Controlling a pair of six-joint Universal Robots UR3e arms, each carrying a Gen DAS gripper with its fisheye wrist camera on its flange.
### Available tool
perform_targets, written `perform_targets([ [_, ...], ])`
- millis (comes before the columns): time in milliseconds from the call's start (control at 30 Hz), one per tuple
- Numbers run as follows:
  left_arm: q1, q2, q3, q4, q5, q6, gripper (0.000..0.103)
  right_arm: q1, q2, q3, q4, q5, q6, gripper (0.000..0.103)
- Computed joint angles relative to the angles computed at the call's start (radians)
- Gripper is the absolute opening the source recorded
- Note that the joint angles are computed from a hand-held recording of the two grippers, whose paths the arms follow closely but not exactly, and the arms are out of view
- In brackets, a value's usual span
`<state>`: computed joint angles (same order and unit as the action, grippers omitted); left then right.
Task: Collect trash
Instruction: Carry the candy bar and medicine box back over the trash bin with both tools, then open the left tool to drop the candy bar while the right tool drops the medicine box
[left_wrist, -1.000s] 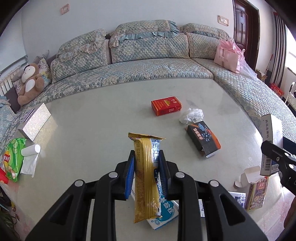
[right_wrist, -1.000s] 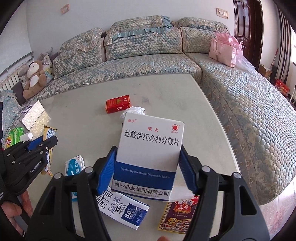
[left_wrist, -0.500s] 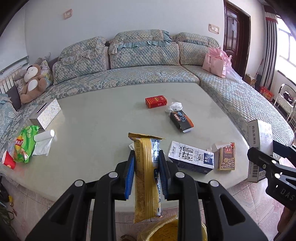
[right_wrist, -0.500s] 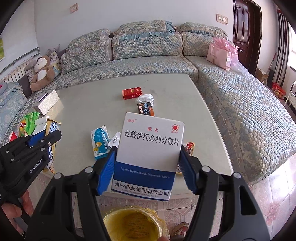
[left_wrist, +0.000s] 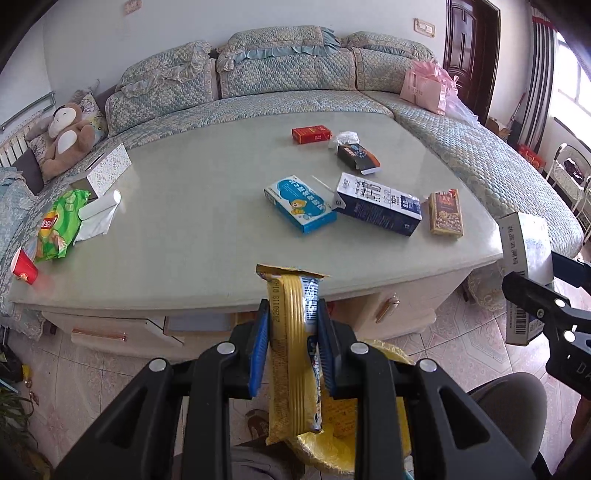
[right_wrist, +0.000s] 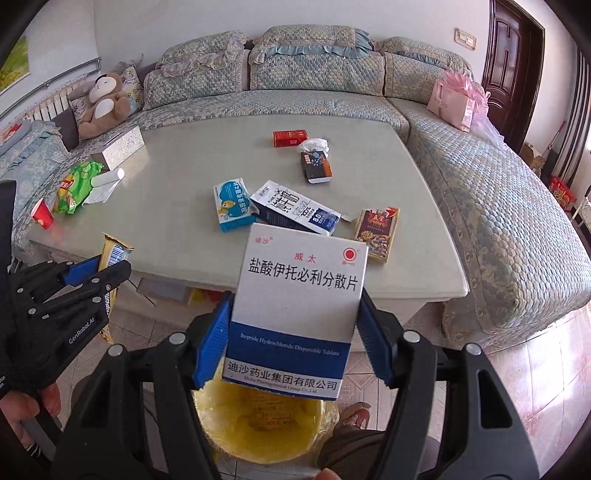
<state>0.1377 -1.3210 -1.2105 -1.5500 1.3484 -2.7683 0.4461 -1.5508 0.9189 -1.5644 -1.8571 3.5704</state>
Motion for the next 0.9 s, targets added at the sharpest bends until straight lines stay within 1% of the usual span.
perform_targets([
  [100, 0.008, 0.089, -0.166, 0.014, 0.01, 0.026, 0.024, 0.008, -0.078, 0.198, -0.057, 0.037, 0.026, 0.064],
  [200, -0.003, 0.144, -0.309, 0.033, 0.027, 0.04, 0.024, 0.004, -0.132, 0.364, -0.105, 0.095, 0.04, 0.064],
  [333, -0.04, 0.165, -0.475, 0.082, 0.053, 0.03, 0.024, -0.017, -0.172, 0.552, -0.152, 0.156, 0.032, 0.064],
  [367, -0.046, 0.166, -0.514, 0.098, 0.048, 0.03, 0.024, -0.031, -0.183, 0.602, -0.17, 0.176, 0.027, 0.064],
  [467, -0.099, 0.124, -0.611, 0.162, 0.088, 0.014, 0.024, -0.069, -0.188, 0.71, -0.206, 0.238, 0.001, 0.064],
  [500, -0.114, 0.1, -0.635, 0.177, 0.101, 0.006, 0.024, -0.075, -0.183, 0.736, -0.215, 0.249, -0.007, 0.064],
  [567, -0.121, 0.068, -0.684, 0.214, 0.09, 0.003, 0.024, -0.099, -0.173, 0.784, -0.239, 0.295, -0.026, 0.064],
  [633, -0.139, 0.023, -0.719, 0.254, 0.087, -0.002, 0.024, -0.107, -0.148, 0.811, -0.257, 0.317, -0.041, 0.064],
  [733, -0.159, -0.059, -0.735, 0.289, 0.074, -0.014, 0.024, -0.114, -0.092, 0.815, -0.271, 0.337, -0.065, 0.064],
  [900, -0.201, -0.171, -0.751, 0.372, 0.099, -0.037, 0.024, -0.117, 0.009, 0.809, -0.284, 0.368, -0.105, 0.064],
])
